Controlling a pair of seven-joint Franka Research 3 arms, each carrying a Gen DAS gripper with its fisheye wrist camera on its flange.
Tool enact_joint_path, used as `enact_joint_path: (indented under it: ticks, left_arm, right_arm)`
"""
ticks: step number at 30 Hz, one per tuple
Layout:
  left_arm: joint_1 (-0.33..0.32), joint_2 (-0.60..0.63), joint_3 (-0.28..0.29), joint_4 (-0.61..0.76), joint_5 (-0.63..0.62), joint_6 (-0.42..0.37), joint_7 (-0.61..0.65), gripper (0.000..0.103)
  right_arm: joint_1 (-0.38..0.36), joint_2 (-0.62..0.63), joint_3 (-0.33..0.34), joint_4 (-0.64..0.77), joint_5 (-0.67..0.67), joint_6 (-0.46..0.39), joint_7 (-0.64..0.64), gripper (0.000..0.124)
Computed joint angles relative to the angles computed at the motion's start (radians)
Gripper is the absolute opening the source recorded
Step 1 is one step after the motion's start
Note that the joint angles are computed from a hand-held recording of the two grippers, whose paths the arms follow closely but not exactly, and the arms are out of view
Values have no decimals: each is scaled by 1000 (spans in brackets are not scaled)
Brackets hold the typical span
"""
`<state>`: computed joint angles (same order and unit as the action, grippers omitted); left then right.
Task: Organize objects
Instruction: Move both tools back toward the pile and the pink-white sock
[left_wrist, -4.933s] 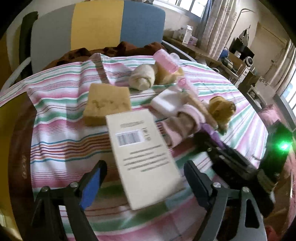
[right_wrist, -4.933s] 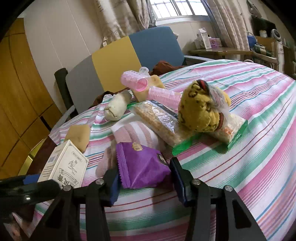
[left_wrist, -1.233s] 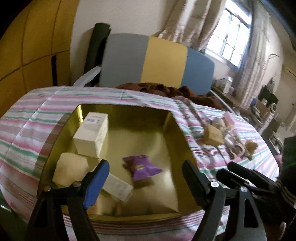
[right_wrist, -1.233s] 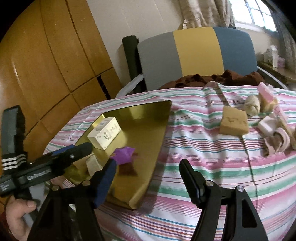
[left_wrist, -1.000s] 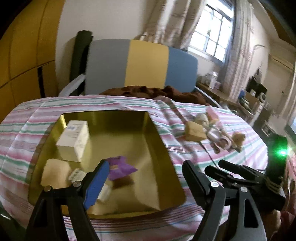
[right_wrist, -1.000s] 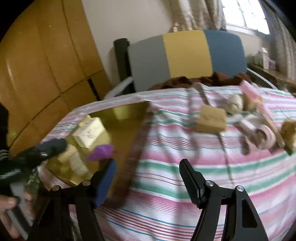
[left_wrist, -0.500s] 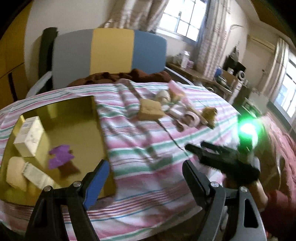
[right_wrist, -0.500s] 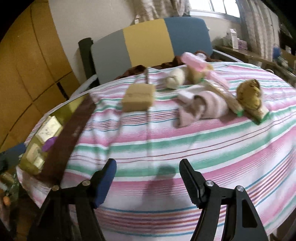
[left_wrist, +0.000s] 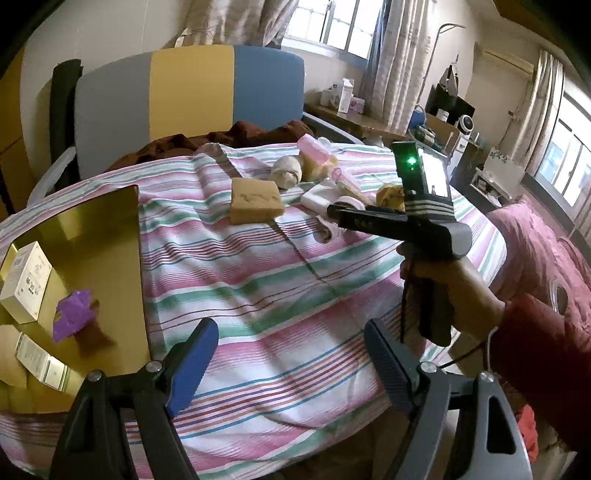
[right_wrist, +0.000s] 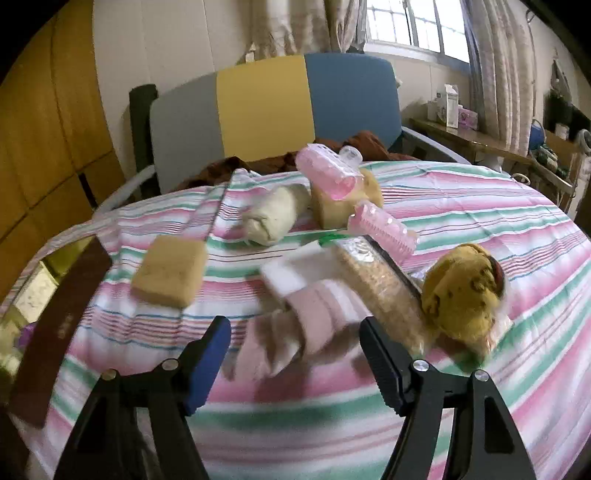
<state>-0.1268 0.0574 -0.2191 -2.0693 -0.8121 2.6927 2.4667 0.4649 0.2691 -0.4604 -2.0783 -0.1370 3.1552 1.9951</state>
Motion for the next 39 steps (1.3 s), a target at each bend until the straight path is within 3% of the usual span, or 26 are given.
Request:
enact_joint_path:
  ticks: [3, 7, 10, 12, 13, 17, 22, 25, 28, 31, 34, 39]
  left_arm:
    - [0, 17, -1, 15, 21, 0, -29, 82]
    - [4, 51, -10, 49, 70, -6, -82, 82]
    - [10, 83, -23, 86, 102, -8, -117, 82]
    - [12, 118, -32, 127, 137, -5, -160, 82]
    - [15, 131, -37, 141, 153, -4, -177, 82]
    - [10, 206, -46, 223, 280, 14, -312, 82]
    - [8, 301, -58, 334, 406, 8, -473, 83]
    - [-23, 370, -39, 413, 525, 33, -574, 88]
    - [-63, 453, -5, 527, 654, 17, -676, 88]
    - [-95, 542, 18, 649, 757, -4, -761, 88]
    - [-96, 626, -2, 765, 815, -44, -787, 88]
    - [-122, 699, 10, 857, 909, -43, -852, 89]
  right_arm:
    - [-144, 14, 150, 30, 103, -30, -70, 73]
    - [-212, 28, 218, 53, 151, -57, -101, 75]
    - [-220, 31, 225, 47, 170, -40, -111, 72]
    - [-176, 34, 175, 39, 164, -24, -83, 58]
    - [-188, 30, 186, 30, 170, -9, -80, 56]
    - [-327, 14, 343, -5, 292, 55, -177, 49]
    - [-337, 0, 374, -38, 366, 94, -236, 45]
    - [-333, -3, 381, -51, 402, 119, -270, 43]
    - [-432, -10, 498, -72, 427, 154, -317, 42]
    - [-431, -9, 504, -78, 450, 169, -340, 42]
    - [-430, -6, 506, -74, 466, 166, -357, 42]
    - [-503, -1, 580, -72, 468, 174, -366, 42]
